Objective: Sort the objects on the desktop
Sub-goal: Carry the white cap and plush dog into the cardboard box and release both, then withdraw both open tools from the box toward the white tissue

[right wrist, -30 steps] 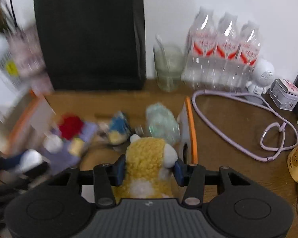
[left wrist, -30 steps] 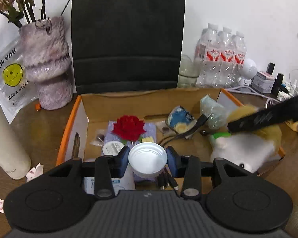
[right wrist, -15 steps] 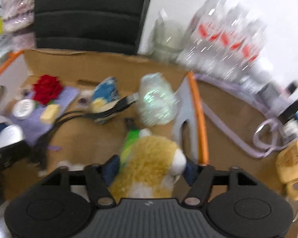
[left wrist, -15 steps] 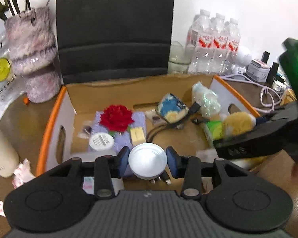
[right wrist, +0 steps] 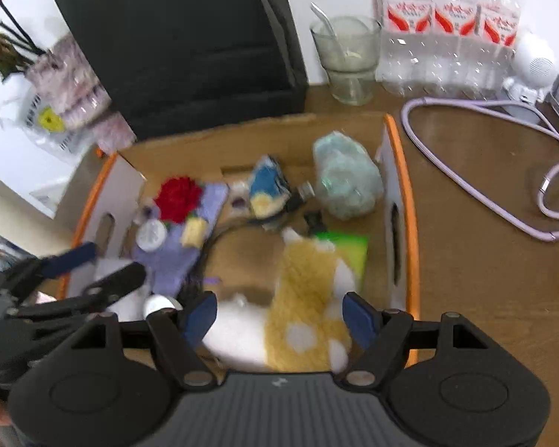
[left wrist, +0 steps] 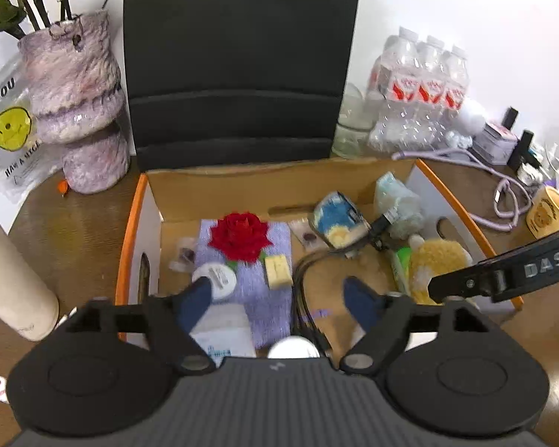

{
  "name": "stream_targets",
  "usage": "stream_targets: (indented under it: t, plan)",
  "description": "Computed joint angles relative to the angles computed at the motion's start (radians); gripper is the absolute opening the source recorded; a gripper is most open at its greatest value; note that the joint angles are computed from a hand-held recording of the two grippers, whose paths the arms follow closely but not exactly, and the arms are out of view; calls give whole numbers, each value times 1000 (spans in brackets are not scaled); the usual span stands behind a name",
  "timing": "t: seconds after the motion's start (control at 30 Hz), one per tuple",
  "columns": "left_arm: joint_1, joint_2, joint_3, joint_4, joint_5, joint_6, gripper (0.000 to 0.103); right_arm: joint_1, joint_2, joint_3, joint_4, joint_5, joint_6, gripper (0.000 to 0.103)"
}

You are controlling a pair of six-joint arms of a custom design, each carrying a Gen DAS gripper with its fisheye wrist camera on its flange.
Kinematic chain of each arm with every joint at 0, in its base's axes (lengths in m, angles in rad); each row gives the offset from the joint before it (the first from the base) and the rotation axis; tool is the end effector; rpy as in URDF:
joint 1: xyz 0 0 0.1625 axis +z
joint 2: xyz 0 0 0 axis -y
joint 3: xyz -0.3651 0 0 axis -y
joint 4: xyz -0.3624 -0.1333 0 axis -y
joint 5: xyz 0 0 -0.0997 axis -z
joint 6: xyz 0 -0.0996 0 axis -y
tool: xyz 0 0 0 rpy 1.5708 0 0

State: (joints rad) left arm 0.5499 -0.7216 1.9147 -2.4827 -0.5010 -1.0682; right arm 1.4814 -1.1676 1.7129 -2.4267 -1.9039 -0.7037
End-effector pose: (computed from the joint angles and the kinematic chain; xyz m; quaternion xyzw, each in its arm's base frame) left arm -0.3027 -0.4443 -0.0068 0.0513 0.8533 -0.3759 0.3578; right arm 0.0488 -0.5835 0.2512 0.2701 -0.9364 0.0774 0.2100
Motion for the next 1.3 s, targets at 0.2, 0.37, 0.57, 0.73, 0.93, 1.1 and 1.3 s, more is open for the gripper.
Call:
stream_targets:
  t: [0.2, 0.37, 0.57, 0.73, 0.93, 1.1, 1.3]
  plan:
    - [-37, -42, -52, 279, -65, -164, 102, -2, -51, 14, 57, 2, 3, 73]
    - [-78, -77, -75, 441, -105, -309, 103, 10, -123, 44, 99, 31, 1, 78]
    - [-118, -111, -98, 588, -163, -456, 103, 36, -196, 93, 84, 7, -11, 85]
    - [-176, -100, -125, 759, -129, -617, 103, 32, -262, 173, 6, 39, -57, 86]
    - [-270, -25, -169, 1044, -14, -927, 103, -19, -362, 349, -261, 178, -167, 86]
    - [-351, 30, -140, 1128, 93, -1079, 103, -165, -463, 560, -551, 481, -353, 87]
    - [-395, 72, -174, 1288, 118, -1266, 103, -259, -544, 646, -579, 652, -412, 89]
